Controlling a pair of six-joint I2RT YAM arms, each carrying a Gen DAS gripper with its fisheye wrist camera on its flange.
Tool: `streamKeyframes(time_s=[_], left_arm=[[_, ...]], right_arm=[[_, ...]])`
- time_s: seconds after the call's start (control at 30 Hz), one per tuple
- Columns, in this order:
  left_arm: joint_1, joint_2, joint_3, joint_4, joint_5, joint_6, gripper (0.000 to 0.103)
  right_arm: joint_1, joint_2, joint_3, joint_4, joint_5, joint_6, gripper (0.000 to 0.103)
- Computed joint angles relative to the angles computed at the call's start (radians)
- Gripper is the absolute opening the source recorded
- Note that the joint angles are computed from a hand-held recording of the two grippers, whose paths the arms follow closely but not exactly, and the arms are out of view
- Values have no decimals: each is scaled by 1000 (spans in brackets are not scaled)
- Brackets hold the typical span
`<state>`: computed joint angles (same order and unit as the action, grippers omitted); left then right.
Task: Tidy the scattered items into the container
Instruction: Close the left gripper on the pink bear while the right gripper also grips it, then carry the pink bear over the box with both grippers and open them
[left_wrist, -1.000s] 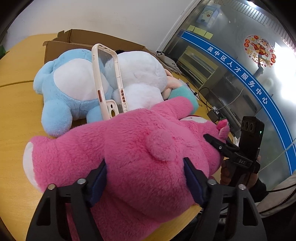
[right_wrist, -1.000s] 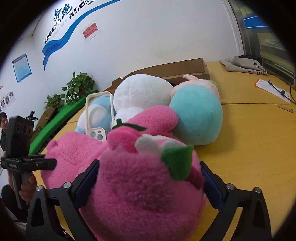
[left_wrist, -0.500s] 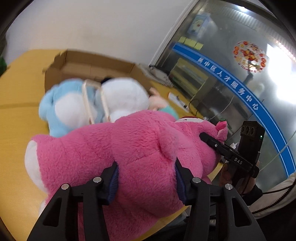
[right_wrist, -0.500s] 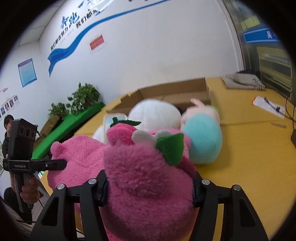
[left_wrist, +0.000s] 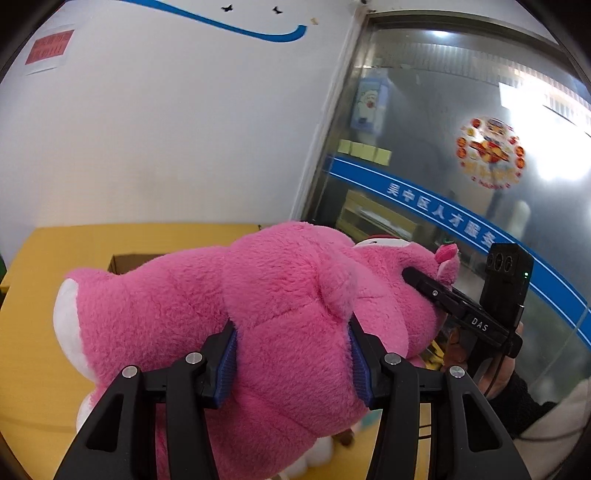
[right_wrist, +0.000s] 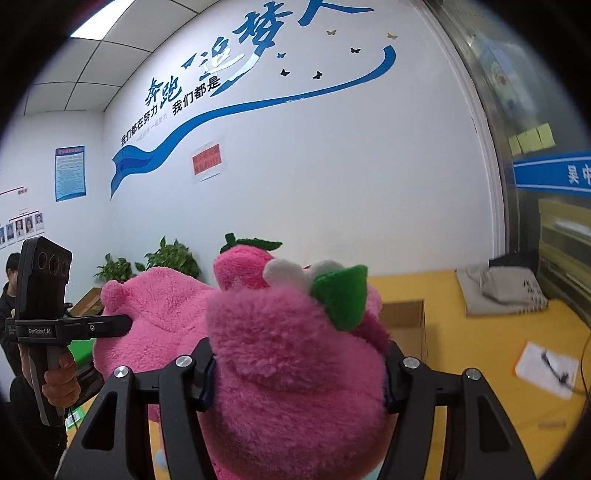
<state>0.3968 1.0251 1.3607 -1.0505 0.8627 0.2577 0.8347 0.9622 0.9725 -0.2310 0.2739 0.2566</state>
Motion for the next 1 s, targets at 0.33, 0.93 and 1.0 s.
streamKeyframes(time_s=[0.33,0.93,1.0], left_arm=[[-239,863,585,222,-213,-203,56],[-270,1215,808,74,-451,-45,61],[-235,1078,621,137,-513,0,62]], right_arm=[[-400,794,563,108,-343,-8,63],[-481,1157,886,-278,-362,81,84],[-475,1019,746,-244,-390,33,86]])
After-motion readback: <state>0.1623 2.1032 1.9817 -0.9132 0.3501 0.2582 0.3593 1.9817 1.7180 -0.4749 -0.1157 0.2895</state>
